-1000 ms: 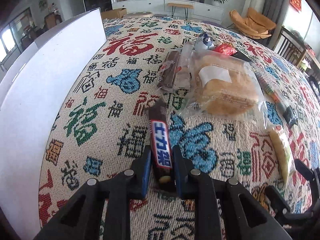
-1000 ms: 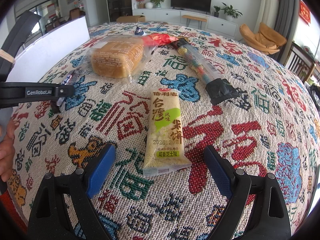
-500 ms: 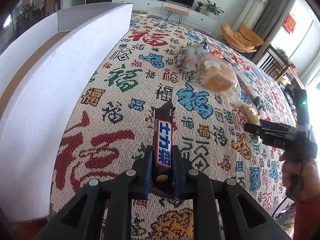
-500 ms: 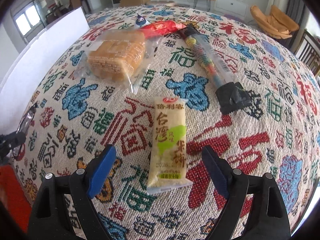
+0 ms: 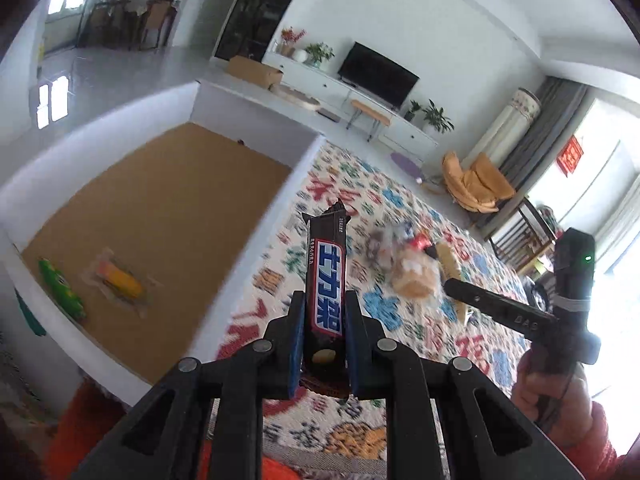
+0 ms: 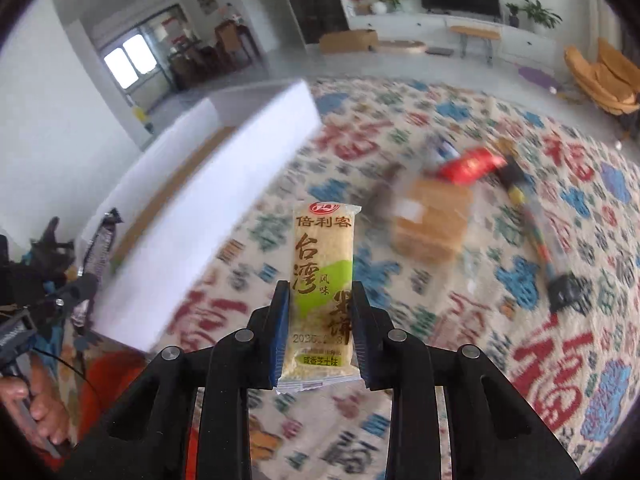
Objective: Organize snacks
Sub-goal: 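Carry both snacks into the white box and open both tools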
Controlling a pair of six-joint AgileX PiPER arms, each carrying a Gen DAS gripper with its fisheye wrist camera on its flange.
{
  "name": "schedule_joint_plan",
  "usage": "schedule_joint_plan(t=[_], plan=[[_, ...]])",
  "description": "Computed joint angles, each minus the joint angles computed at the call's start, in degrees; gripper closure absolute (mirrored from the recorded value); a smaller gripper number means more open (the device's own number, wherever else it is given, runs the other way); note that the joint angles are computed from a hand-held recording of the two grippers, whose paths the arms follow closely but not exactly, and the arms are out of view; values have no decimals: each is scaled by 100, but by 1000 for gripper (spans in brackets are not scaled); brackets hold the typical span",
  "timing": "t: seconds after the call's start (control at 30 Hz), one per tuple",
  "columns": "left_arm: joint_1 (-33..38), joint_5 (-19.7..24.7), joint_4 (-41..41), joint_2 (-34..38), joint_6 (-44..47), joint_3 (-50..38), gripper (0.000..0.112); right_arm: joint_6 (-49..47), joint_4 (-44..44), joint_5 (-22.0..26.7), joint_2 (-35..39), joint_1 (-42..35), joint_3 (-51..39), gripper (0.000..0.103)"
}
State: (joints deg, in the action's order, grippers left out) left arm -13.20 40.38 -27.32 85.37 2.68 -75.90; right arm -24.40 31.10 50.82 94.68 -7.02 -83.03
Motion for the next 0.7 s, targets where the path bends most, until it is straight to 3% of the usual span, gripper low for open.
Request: schedule_joint_plan(t=[0.13,0.3,0.33,0.37,0.4,0.43,0.47,0.53,0.7], plan=[[672,188,919,455,-592,-602,95,697,-245,34,752,1233,-1680,73],[1054,132,1850,1017,-1298,-888,93,1608,-914,421,2378,2325,-4160,71],[1058,46,2092,1063,-1531,-837,88,1764,-997,517,2700,2435,-4601,66],[1071,24,2202,1092,-1640,-806,71,1928,-1083,584,2939,2520,-4901,58],[1088,-16,2188,1091,-1656,-744,59,2082,-1163,597,3040,2568,-4971,35],[1098,-203,2130,1002,-1655,-540,35,2177,-1167,473,3006,2581,-4812,30],[1116,-504,2102,819,-1677,-209,21,2169,-1092,229,2845,2569,-4425,30],[1102,-998,2023,455,-1679,359,16,1881,-826,-278,2374,2487,-3439,30],[795,-1350,1490,-85,-1276,912,16,1197,-1146,-1531,1001,2142,-855,30]])
